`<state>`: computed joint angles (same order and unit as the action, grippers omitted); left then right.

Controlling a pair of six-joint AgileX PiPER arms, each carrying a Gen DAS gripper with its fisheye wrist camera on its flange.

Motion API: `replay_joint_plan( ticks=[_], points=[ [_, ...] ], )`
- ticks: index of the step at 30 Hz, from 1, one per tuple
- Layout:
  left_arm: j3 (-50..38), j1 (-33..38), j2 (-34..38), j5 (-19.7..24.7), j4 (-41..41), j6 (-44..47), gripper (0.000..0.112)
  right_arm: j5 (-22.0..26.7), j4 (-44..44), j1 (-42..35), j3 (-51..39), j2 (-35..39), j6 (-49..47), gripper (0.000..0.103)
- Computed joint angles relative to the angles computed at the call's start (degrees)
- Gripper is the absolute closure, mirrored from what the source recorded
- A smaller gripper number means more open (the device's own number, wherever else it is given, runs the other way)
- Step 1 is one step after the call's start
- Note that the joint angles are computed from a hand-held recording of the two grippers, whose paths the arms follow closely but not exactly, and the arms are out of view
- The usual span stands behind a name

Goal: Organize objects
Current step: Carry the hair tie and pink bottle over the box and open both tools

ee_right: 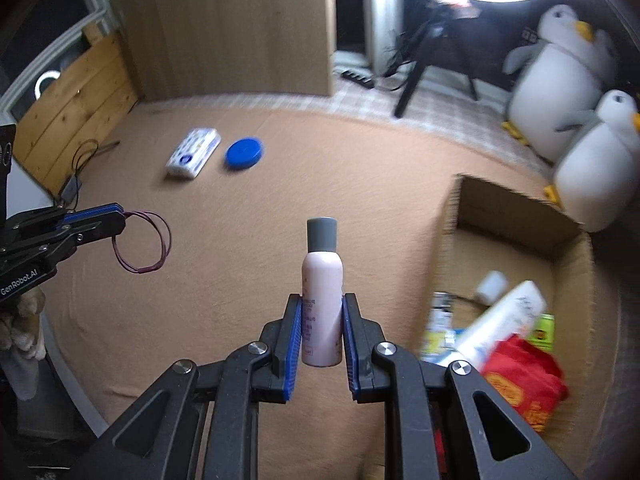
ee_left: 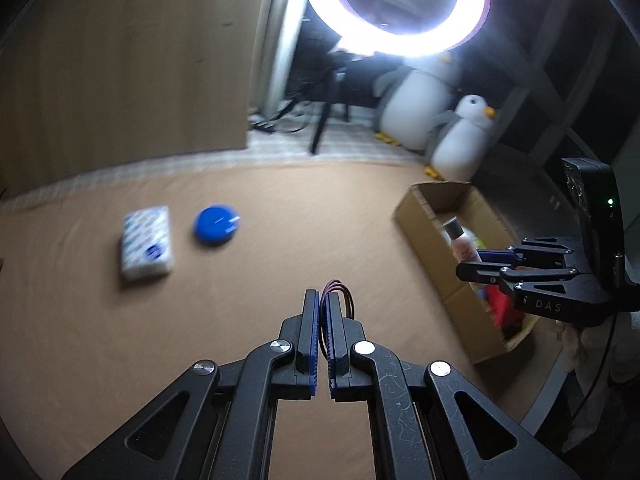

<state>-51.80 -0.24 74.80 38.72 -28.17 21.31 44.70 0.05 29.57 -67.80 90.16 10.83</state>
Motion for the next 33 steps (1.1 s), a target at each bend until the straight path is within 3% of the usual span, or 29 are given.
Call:
replay_joint_plan(
  ticks=[8,14,23,30,32,33],
  points=[
    [-12.6,-15.0,11.3,-3.8,7.7,-13.3,0.110,0.6,1.6,-12.1,4.6,-6.7,-5.1,0.086],
    [-25.3,-22.8,22.4,-3.5,14.6,-22.2,0.110,1.3,4.4,-20.7,4.3,-6.2,-11.3,0.086],
    [-42.3,-27.3,37.0,0.5,20.2,-29.1,0.110,1.5,8.8,-28.1,1.1,-1.1,-18.8,0.086],
    [-48.2,-28.3,41.4,2.7,21.6,-29.8,0.109,1.3,9.6,-29.3,0.2,1.3,-21.0,0.085],
    [-50.0,-28.1,42.6,4.1,20.5,-28.3,0.105,1.2,10.2,-29.7,0.1,1.5,-21.9,0.085],
    [-50.7,-28.1,42.9,4.7,20.7,-28.3,0.093,1.1,10.2,-29.8,0.0,1.5,-21.7,0.083]
  ],
)
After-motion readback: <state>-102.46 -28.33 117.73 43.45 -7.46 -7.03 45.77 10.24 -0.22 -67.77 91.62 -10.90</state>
